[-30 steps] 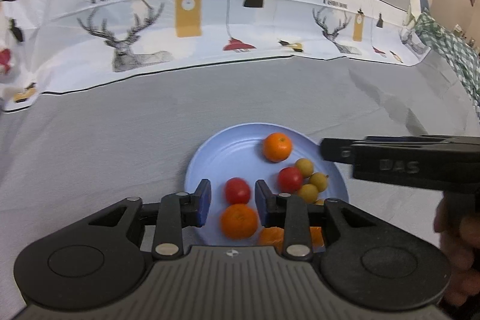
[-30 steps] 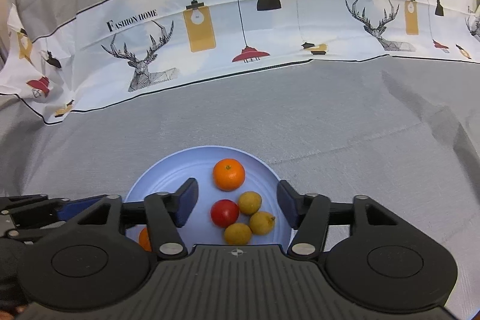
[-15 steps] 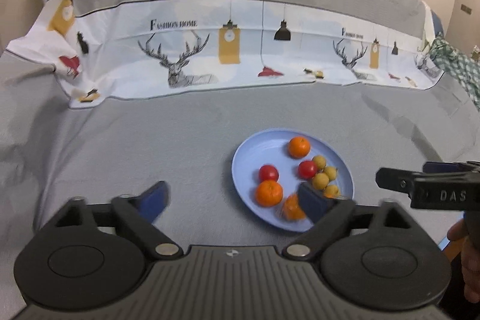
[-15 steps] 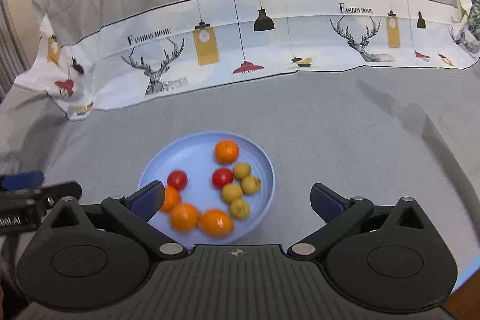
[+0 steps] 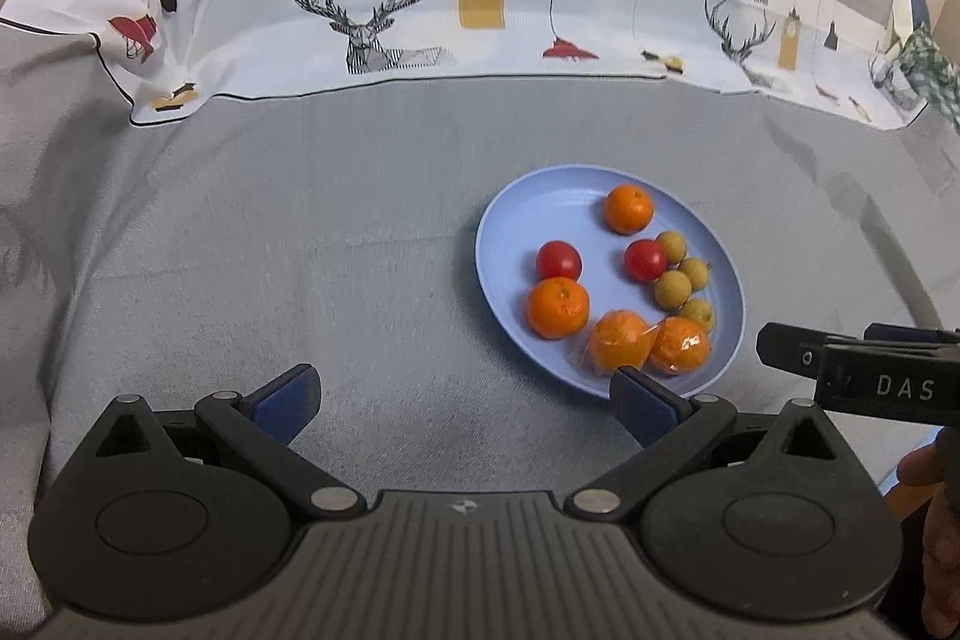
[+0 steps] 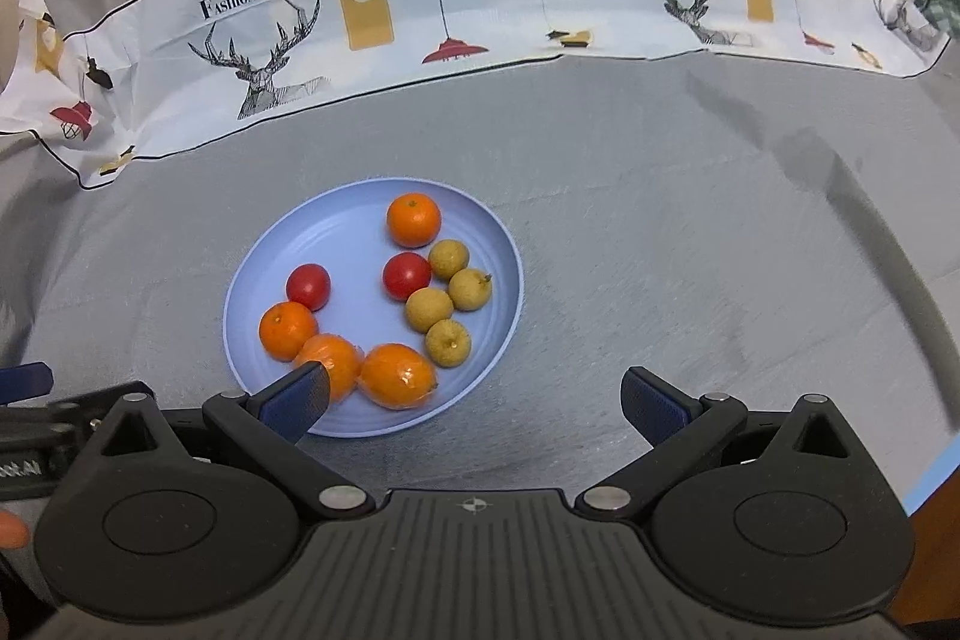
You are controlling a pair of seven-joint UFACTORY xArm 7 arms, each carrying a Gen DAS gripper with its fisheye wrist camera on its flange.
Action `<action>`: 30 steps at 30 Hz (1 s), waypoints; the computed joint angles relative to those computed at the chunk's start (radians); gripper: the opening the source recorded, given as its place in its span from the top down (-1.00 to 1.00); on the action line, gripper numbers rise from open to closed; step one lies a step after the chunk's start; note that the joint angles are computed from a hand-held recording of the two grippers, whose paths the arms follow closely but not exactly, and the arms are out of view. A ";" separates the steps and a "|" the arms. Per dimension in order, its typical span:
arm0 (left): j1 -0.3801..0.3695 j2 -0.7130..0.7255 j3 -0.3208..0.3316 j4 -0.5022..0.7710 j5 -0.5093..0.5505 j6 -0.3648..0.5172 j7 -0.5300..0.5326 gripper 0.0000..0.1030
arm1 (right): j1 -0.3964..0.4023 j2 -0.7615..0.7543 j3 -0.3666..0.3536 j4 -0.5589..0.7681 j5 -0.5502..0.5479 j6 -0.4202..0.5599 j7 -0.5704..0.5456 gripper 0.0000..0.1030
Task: Organize fruits
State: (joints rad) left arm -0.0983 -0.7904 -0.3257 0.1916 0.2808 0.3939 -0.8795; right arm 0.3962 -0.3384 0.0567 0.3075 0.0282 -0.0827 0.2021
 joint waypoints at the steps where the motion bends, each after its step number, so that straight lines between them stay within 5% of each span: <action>1: 0.000 0.010 0.001 0.004 -0.001 0.000 0.001 -0.99 | -0.003 0.004 0.004 0.004 -0.002 0.004 0.000 -0.99; 30: 0.001 0.075 0.002 0.032 0.015 -0.003 -0.018 -0.99 | -0.094 0.027 0.108 0.021 -0.068 0.015 0.005 -0.99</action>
State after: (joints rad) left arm -0.0974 -0.7150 -0.3239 0.2235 0.2961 0.3913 -0.8972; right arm 0.3026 -0.3114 0.1646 0.3286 -0.0400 -0.0675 0.2069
